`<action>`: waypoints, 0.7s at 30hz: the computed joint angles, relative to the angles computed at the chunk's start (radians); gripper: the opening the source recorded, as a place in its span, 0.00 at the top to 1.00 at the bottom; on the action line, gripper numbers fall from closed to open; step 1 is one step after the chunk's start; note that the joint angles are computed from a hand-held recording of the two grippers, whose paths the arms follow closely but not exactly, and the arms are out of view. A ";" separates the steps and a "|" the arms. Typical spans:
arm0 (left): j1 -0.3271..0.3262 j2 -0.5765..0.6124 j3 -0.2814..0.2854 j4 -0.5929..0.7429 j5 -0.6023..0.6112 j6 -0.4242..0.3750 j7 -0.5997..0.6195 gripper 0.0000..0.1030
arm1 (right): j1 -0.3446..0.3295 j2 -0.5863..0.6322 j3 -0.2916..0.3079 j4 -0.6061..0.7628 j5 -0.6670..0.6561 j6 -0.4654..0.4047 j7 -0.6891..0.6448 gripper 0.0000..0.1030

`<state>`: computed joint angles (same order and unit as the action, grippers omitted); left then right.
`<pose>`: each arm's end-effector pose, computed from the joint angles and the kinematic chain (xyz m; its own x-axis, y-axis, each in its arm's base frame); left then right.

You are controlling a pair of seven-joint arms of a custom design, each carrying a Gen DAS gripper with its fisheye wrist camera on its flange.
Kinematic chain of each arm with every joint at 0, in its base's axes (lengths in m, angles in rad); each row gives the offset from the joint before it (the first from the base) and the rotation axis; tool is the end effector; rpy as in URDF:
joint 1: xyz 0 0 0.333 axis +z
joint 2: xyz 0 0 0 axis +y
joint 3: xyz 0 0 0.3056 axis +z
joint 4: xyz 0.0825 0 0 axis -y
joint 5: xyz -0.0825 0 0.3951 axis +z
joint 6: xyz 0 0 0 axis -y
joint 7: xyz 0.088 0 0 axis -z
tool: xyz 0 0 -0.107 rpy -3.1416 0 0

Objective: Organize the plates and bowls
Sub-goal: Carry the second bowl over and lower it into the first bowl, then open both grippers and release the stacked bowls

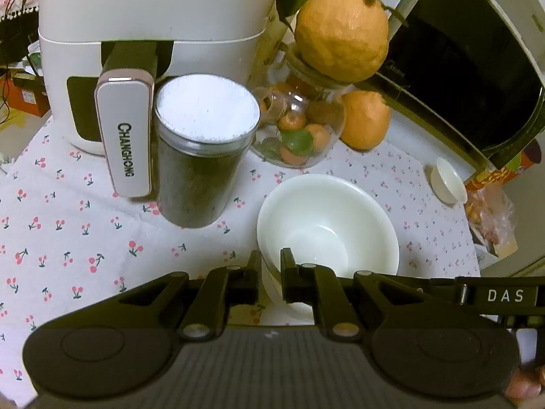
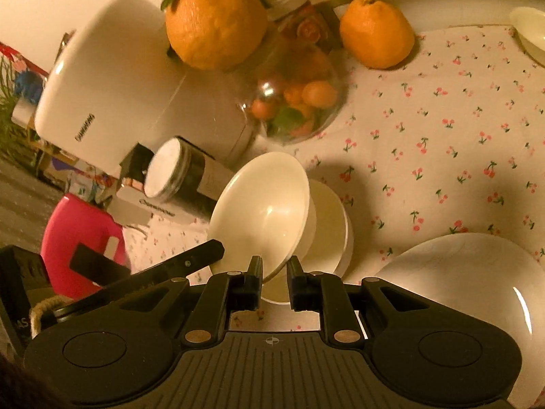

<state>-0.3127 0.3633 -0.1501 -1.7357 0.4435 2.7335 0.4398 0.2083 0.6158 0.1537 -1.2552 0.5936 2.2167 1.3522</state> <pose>0.6249 -0.3170 0.4276 0.2183 -0.9108 0.3503 -0.7622 -0.3833 -0.5217 0.7205 0.2597 0.4367 0.3110 -0.7783 -0.5454 -0.9306 -0.1327 -0.3412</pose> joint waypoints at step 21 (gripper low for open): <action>-0.009 0.039 -0.016 0.053 -0.033 -0.075 0.103 0.89 | 0.007 -0.010 -0.015 -0.025 -0.046 -0.006 0.019 0.83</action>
<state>-0.3219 0.4027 -0.1665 -1.6823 0.4108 2.6584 0.5427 0.2153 0.6063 0.1384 -1.2800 0.5478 2.2112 1.3713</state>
